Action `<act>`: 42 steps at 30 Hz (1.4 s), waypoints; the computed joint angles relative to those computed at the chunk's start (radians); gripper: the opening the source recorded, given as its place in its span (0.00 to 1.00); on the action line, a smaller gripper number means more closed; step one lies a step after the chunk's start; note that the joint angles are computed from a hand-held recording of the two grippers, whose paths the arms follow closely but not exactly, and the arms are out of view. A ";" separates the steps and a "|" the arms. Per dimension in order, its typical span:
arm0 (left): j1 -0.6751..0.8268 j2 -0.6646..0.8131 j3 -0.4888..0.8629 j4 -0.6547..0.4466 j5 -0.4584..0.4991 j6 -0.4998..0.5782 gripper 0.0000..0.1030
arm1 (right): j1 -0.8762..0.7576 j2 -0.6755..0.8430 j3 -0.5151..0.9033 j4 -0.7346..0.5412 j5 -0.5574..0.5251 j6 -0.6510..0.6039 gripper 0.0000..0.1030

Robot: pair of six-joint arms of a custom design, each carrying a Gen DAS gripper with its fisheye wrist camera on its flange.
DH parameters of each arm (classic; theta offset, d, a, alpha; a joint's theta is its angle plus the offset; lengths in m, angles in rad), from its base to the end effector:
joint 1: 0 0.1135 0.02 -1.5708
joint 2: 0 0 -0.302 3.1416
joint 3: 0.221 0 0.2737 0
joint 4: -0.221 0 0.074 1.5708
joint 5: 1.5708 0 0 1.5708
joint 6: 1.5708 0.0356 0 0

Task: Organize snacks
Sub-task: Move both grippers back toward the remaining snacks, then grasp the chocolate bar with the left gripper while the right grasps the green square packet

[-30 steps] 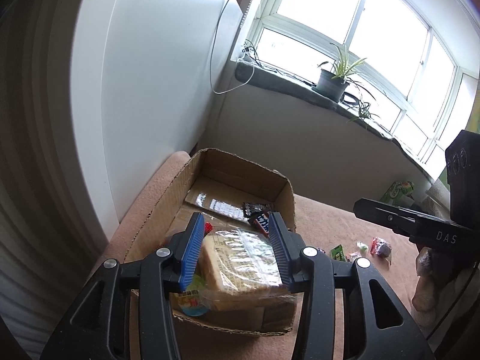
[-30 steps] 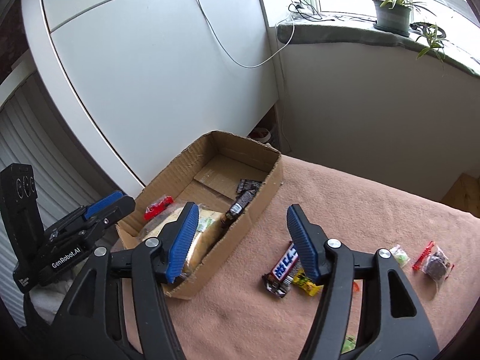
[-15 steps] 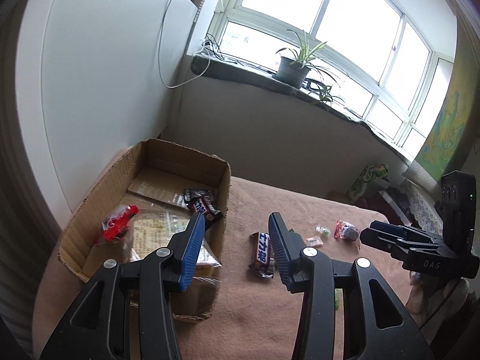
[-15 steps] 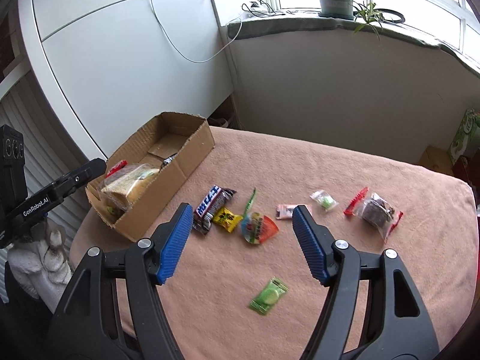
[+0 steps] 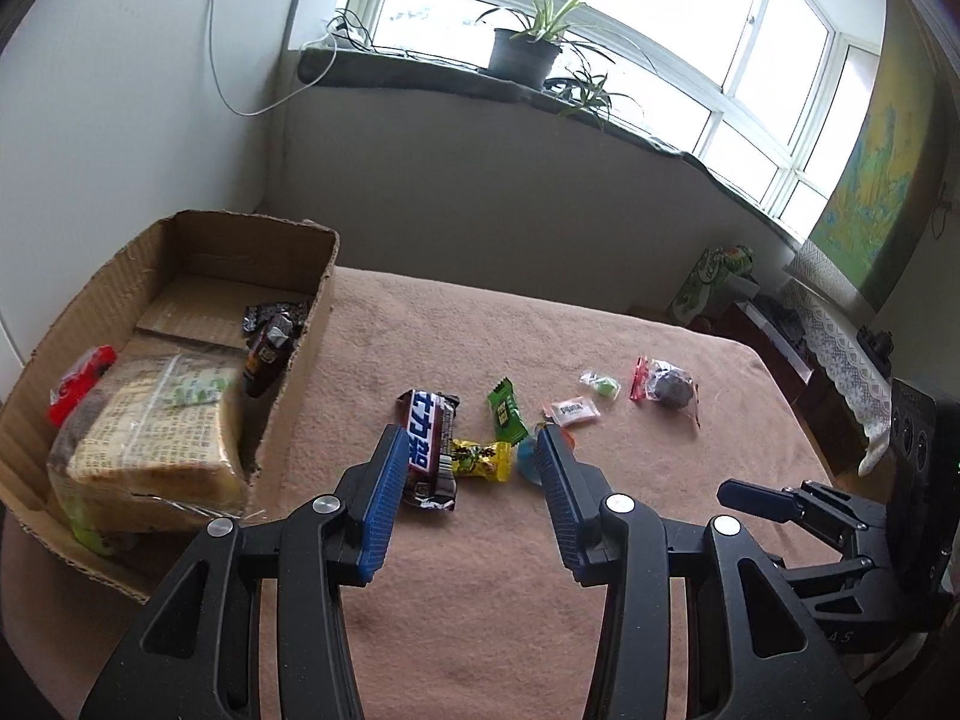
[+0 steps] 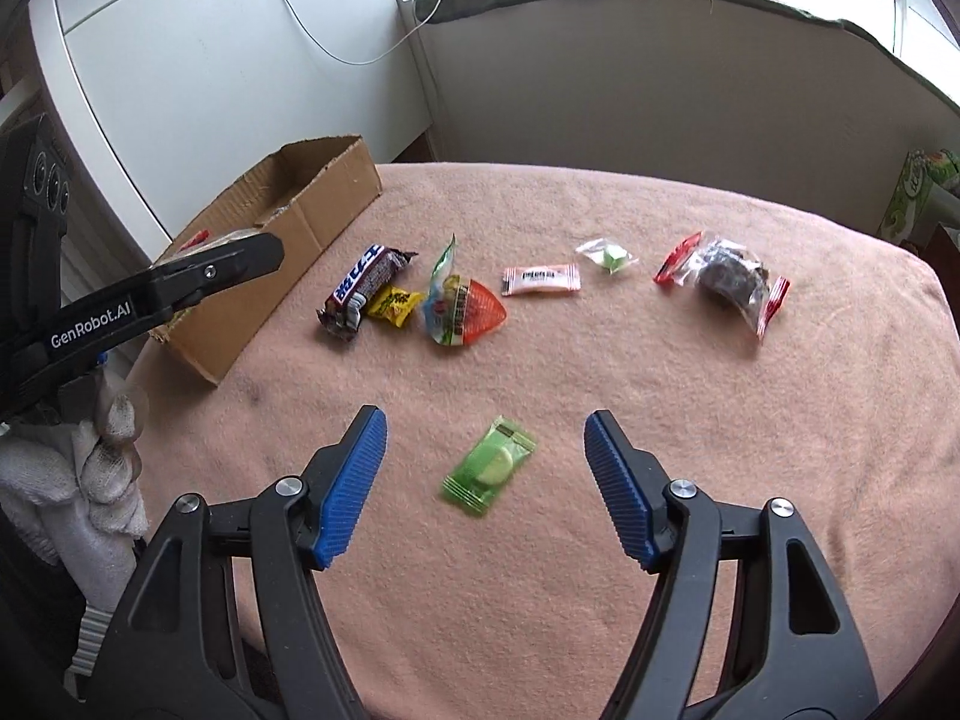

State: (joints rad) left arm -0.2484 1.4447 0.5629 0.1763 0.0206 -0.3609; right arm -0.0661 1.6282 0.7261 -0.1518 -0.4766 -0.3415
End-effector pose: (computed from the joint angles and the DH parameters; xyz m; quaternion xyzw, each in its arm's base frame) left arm 0.2727 -0.0699 0.1741 -0.0467 0.9066 -0.1347 0.3971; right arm 0.3026 -0.0037 0.1508 -0.1887 0.9223 0.1732 0.2894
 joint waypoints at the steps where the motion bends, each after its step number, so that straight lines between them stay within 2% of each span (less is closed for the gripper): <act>1: -0.004 0.022 0.008 0.007 0.003 -0.004 0.42 | 0.002 0.011 -0.007 0.012 0.000 0.008 0.69; 6: -0.013 0.130 0.055 0.023 -0.029 -0.014 0.42 | 0.025 0.045 -0.039 0.076 0.041 0.035 0.57; 20: -0.012 0.297 0.153 0.021 -0.088 0.009 0.42 | 0.074 0.130 -0.027 0.127 0.090 0.061 0.49; 23: -0.009 0.330 0.176 0.019 -0.084 0.007 0.42 | 0.095 0.136 -0.028 0.155 0.127 0.063 0.38; 25: -0.004 0.346 0.184 0.014 -0.079 0.007 0.41 | 0.093 0.140 -0.026 0.159 0.129 0.058 0.35; 29: -0.010 0.360 0.191 0.011 -0.085 0.008 0.29 | 0.070 0.145 -0.017 0.150 0.113 0.046 0.23; 30: -0.010 0.362 0.190 0.010 -0.086 0.010 0.27 | 0.061 0.146 -0.014 0.142 0.101 0.043 0.22; 42: -0.007 0.293 0.137 0.026 -0.061 -0.003 0.27 | 0.008 0.110 -0.033 0.120 0.035 0.044 0.21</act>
State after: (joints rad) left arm -0.2551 1.7380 0.6999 0.2027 -0.0402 -0.3636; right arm -0.0581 1.7381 0.6927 -0.0314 -0.4414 -0.2974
